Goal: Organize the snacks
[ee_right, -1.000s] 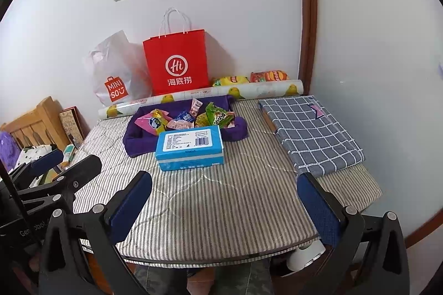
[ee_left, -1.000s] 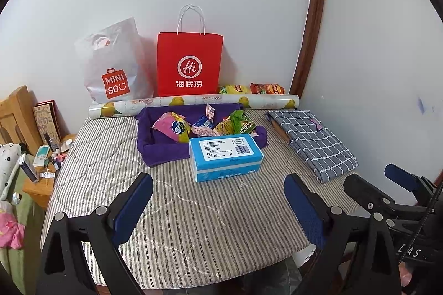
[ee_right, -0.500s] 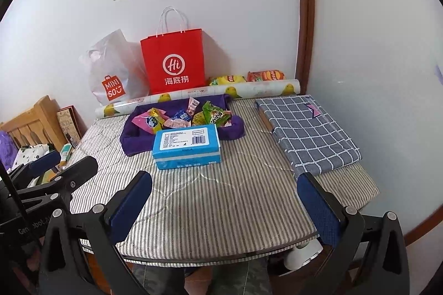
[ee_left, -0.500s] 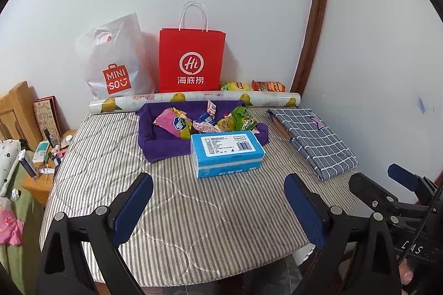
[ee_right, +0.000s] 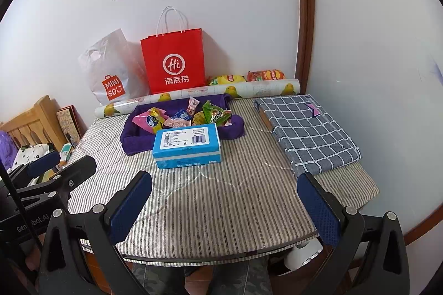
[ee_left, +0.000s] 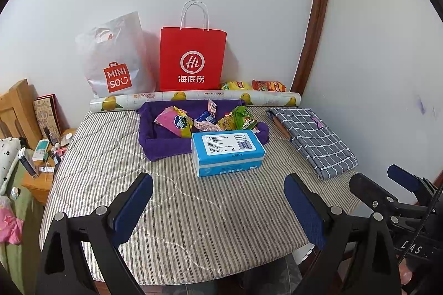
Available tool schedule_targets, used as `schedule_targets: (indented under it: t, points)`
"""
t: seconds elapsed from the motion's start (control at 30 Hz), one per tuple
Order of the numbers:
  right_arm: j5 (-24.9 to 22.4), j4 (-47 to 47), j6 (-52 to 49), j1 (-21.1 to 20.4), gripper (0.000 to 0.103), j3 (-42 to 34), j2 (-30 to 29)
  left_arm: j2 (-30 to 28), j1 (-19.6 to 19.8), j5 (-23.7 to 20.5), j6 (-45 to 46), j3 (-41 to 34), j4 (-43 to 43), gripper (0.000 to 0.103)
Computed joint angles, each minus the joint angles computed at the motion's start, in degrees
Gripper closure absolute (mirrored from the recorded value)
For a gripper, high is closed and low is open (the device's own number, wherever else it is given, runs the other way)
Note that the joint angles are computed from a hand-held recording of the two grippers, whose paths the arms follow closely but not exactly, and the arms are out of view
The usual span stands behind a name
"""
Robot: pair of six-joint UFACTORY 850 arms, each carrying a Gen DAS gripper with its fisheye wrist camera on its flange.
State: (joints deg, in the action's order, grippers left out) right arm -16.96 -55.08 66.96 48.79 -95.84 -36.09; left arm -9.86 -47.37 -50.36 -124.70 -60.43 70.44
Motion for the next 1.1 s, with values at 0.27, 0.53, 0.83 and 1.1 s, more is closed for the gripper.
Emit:
schedule_targets:
  t: [0.27,0.53,0.83,1.1]
  points:
    - [-0.2,0.0,0.0,0.0,0.0,-0.1,-0.1,0.2,0.0,0.1,-0.3,0.3,0.0,0.007]
    - [-0.3,-0.8,0.7,0.1,0.0,0.1,0.1,0.2,-0.2,0.0,-0.6,0.4,-0.1,0.007]
    - [-0.1,-2.5,2.4,0.2,0.0,0.8,0.6,0.2,-0.2,0.1,-0.7,0.4,-0.1,0.007]
    - [0.1,-3.5,3.4,0.3,0.0,1.4,1.2,0.2,-0.1,0.1,-0.7,0.4,0.0,0.007]
